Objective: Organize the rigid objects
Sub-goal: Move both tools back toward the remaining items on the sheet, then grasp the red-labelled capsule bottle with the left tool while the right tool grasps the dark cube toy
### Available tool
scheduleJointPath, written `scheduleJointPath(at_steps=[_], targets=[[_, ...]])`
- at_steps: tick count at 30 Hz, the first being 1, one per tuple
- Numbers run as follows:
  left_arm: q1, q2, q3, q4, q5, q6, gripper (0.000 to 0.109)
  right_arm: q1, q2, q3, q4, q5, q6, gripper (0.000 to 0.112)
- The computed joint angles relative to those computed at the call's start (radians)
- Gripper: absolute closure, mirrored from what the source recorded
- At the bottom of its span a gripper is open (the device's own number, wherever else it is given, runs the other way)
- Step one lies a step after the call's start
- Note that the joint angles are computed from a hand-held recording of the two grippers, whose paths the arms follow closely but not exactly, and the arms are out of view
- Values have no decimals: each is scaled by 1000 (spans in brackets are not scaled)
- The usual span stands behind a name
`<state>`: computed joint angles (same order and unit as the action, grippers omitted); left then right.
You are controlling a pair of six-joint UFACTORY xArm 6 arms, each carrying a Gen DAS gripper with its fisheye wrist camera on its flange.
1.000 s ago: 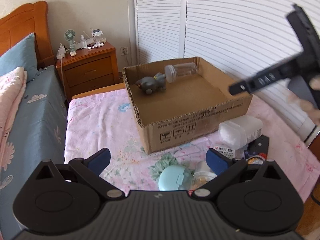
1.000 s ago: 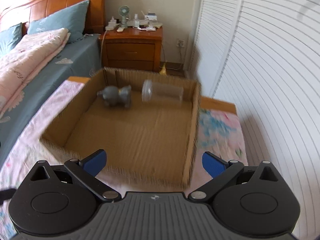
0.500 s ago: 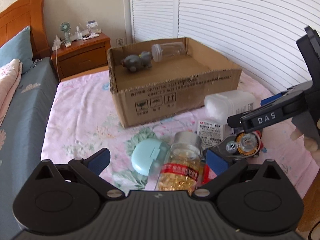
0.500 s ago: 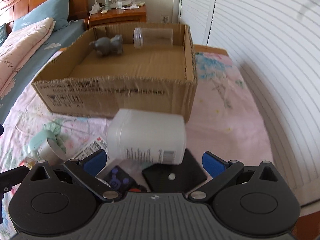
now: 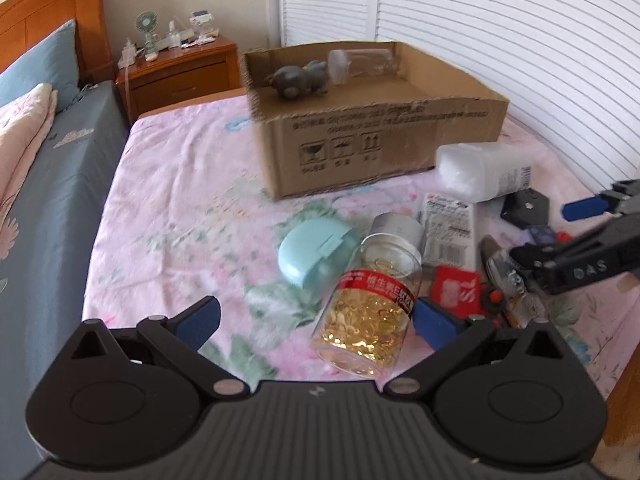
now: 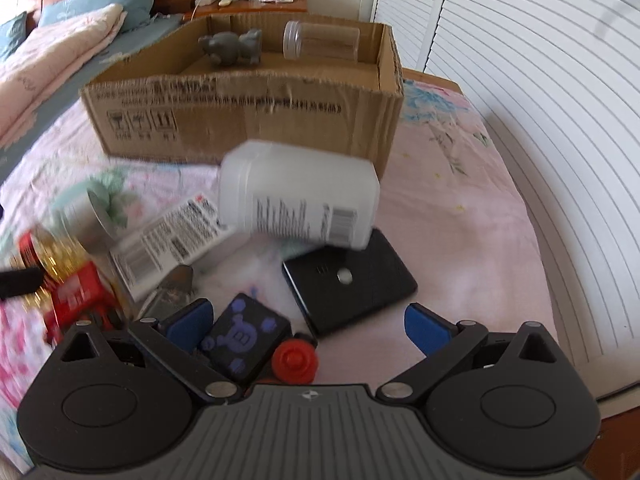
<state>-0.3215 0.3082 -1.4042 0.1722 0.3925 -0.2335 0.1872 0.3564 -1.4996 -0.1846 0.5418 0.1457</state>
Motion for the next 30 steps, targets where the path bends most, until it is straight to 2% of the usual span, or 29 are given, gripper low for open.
scheduleJointPath(at_steps=[3,7,9,12,16,19,24,30], targets=[[14,-24,37,-8,-1,-3,6,-6,-27,45,19,-29,-22,9],[37,-48,65,146,43,-143,6,-13,-44,71,56,-38,-44,9],[48,-56,75,176,66,-186,6,-17,-47,80,97,-45,-64,9],[60,-84,106,113,61,-169,7,-18,-53,95,113,-63,-84,9],[43,-115,134,-86,2,-19,7,-21,-60,116,134,-93,-112,9],[16,-101,108,-177,-14,61,7,-24,-72,140,162,-117,-153,9],[-15,-28,18,-126,-2,33,7,-36,-103,192,238,-153,-259,9],[-31,57,-93,-57,38,-61,6,-40,-126,248,314,-220,-353,9]])
